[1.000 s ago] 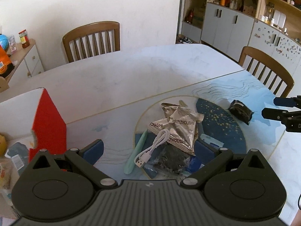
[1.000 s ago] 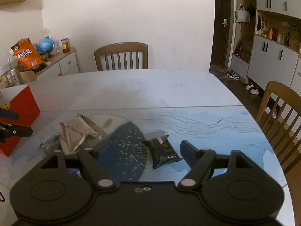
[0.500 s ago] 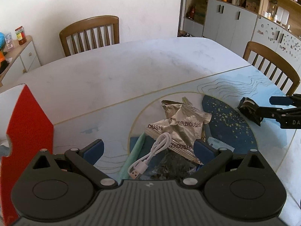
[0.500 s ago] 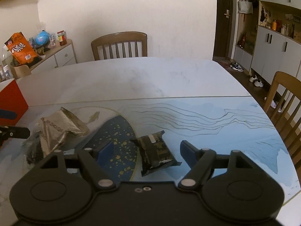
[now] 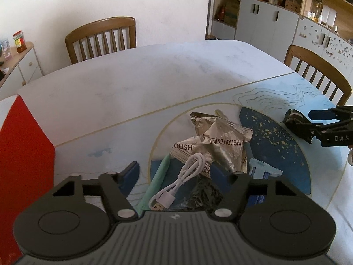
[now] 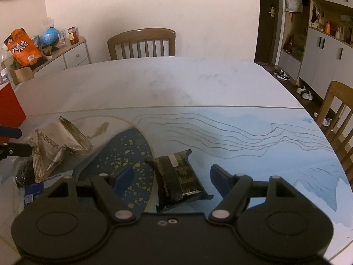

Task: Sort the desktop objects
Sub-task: 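Close the left gripper on the white USB cable while the right grasps the black snack packet, then lift the white cable with the left gripper while the right lifts the black packet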

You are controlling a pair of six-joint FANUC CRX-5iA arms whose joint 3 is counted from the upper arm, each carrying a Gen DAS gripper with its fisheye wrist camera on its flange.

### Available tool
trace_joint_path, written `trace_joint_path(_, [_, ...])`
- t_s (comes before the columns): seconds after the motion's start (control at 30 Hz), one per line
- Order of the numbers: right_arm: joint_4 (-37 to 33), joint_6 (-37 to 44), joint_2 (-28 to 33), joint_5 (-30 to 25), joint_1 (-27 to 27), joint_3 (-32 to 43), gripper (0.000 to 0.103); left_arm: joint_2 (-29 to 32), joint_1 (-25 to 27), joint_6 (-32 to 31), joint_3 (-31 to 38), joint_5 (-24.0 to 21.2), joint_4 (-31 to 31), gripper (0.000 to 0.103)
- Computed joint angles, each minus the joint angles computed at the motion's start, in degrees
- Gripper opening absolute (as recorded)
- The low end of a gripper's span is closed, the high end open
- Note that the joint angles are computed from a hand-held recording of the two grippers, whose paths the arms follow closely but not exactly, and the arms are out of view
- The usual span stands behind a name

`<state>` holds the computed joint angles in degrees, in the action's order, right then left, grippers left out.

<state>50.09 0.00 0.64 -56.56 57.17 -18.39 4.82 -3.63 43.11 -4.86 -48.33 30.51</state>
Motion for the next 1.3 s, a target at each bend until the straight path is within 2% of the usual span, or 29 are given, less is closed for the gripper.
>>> trace_joint_path(0.23, [-0.46, 0.7, 0.47, 1.27, -0.65, 0.09, 0.076, 0.98, 0.0, -0.44, 0.04, -0.36, 0.78, 0.06])
trace_joint_path(0.47, [-0.45, 0.49, 0.83, 1.98, -0.92, -0.03, 0.075, 1.76, 0.26, -1.54, 0.01, -1.73, 2.72, 0.036])
trace_joint_path(0.57, [-0.97, 0.58, 0.74, 2.42, -1.03, -0.01, 0.067, 2.21, 0.57, -1.03, 0.0, -2.52, 3.61, 0.031])
trace_joint_path(0.63, [-1.57, 0.8, 0.95, 2.15, -1.06, 0.28, 0.054, 2.18, 0.67, -1.23, -0.41, -2.37, 4.43, 0.029])
trace_joint_path(0.7, [-2.2, 0.7, 0.91, 2.2, -1.14, 0.36, 0.052, 2.23, 0.63, -1.08, -0.44, -2.18, 4.48, 0.021])
trace_joint_path(0.8, [-1.96, 0.89, 1.07, 1.79, -1.06, 0.39, 0.049, 2.41, 0.77, -0.43, -0.35, -2.16, 4.59, 0.016])
trace_joint_path(0.9, [-1.81, 0.98, 1.38, 1.2, -0.96, 0.65, 0.039, 2.39, 0.89, 0.4, -0.36, -1.88, 4.39, 0.012])
trace_joint_path(1.03, [-1.53, 0.52, 1.43, 1.04, -0.87, 0.73, 0.034, 2.01, 1.18, 0.98, -0.85, -1.15, 4.82, 0.01])
trace_joint_path(1.3, [-0.19, 0.64, 1.42, -0.58, 0.1, 1.27, 0.034, 0.74, 1.86, -0.06, -1.89, -0.8, 6.59, 0.01])
